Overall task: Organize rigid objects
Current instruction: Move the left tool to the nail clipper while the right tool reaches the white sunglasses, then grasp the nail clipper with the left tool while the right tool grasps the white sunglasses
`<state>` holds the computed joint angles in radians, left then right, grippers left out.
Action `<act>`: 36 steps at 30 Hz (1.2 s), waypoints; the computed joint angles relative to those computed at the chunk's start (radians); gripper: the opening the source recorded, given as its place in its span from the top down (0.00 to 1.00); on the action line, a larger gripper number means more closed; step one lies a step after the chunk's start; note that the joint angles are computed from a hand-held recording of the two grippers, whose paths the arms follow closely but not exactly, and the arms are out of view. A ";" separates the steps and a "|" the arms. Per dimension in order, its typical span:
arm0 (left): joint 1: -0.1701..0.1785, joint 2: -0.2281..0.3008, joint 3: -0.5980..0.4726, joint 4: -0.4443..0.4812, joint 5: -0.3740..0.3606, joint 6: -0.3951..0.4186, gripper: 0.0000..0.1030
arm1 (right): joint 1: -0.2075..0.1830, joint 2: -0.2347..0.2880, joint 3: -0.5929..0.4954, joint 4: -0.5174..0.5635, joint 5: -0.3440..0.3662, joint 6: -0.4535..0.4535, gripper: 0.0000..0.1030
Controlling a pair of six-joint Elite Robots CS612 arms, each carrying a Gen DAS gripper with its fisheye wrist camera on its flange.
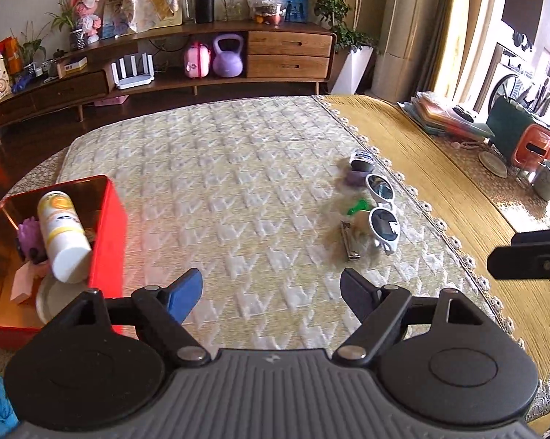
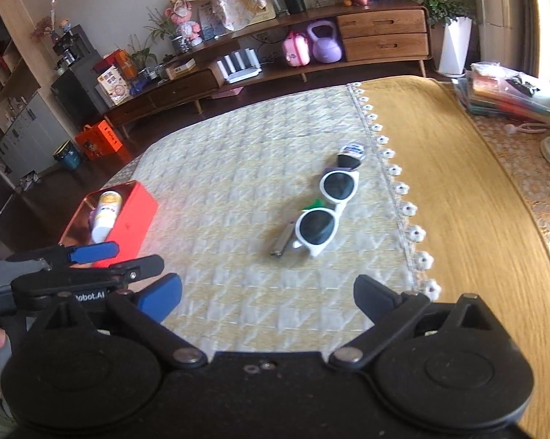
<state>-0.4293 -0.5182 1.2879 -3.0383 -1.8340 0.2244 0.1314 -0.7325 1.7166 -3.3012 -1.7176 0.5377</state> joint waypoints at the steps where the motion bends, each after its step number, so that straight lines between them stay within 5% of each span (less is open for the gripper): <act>1: -0.007 0.004 0.000 -0.002 0.001 0.007 0.20 | -0.008 -0.003 0.009 -0.004 -0.007 0.007 0.01; 15: -0.070 0.086 -0.082 0.005 0.061 0.016 0.20 | -0.081 0.043 -0.069 0.071 -0.016 0.066 0.03; 26: -0.085 0.141 -0.156 0.019 0.078 0.030 0.20 | -0.098 0.115 -0.193 0.199 -0.019 0.094 0.22; 36: -0.088 0.167 -0.178 -0.012 0.077 0.057 0.45 | -0.104 0.156 -0.249 0.242 0.030 0.144 0.43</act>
<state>-0.5175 -0.3508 1.1096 -3.0503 -1.7574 0.2813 0.0272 -0.5765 1.4681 -3.0595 -1.6880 0.6816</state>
